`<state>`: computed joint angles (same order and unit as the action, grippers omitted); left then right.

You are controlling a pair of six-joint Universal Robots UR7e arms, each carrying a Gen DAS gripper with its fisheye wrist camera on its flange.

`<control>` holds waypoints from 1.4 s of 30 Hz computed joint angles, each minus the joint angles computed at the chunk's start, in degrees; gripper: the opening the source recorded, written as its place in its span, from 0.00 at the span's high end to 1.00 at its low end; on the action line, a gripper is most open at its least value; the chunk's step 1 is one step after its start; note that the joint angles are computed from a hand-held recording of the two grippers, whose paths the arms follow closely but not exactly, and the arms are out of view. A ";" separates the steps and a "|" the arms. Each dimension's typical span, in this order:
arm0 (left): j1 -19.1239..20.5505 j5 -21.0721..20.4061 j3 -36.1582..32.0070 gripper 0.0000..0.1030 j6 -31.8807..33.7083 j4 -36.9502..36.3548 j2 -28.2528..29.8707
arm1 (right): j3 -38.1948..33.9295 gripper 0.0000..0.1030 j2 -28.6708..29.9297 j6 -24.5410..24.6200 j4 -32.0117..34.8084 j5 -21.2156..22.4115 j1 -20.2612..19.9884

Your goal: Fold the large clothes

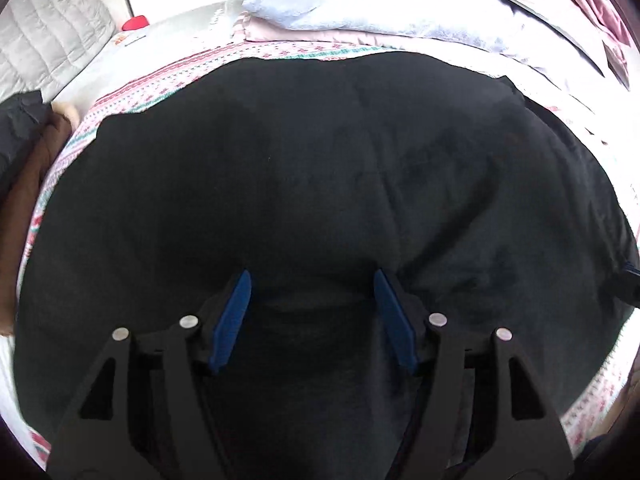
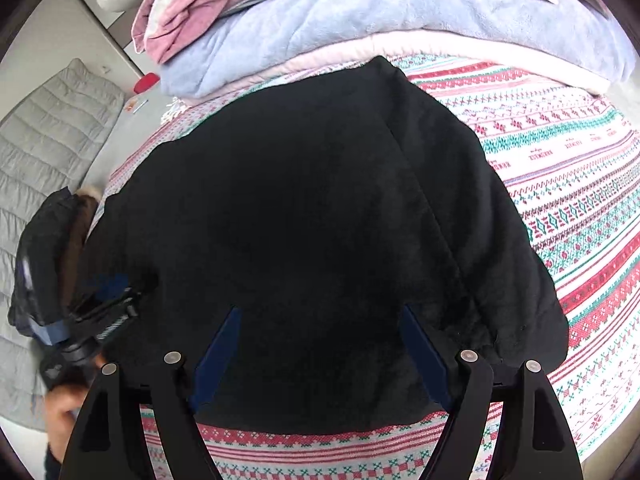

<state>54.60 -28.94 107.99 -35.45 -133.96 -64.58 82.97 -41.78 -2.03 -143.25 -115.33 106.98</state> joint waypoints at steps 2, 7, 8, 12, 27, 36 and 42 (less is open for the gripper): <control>-0.23 0.69 -0.13 0.35 -0.59 1.29 0.17 | -0.85 0.20 0.55 0.16 0.64 -0.10 -0.17; -0.24 -0.61 -4.01 0.36 -3.69 9.63 -0.04 | -2.41 0.20 1.62 0.53 1.46 0.65 -0.40; -0.23 -0.19 -4.65 0.36 -3.44 9.76 0.16 | -2.53 0.20 1.71 0.66 1.47 0.82 -0.42; 0.92 1.56 -10.84 0.36 -3.77 12.83 2.61 | -3.30 0.20 2.34 0.40 1.35 1.29 -0.16; 8.21 3.24 -25.30 0.34 -1.88 13.68 13.17 | -3.59 0.20 2.01 1.36 1.11 3.20 -0.85; 7.41 -0.45 -22.36 0.35 -2.96 11.50 8.92 | -3.00 0.20 1.74 1.80 1.50 3.41 -1.13; 0.81 -3.15 -7.17 0.35 -0.75 4.33 -0.75 | -1.97 0.20 0.76 1.43 -0.09 2.52 -1.27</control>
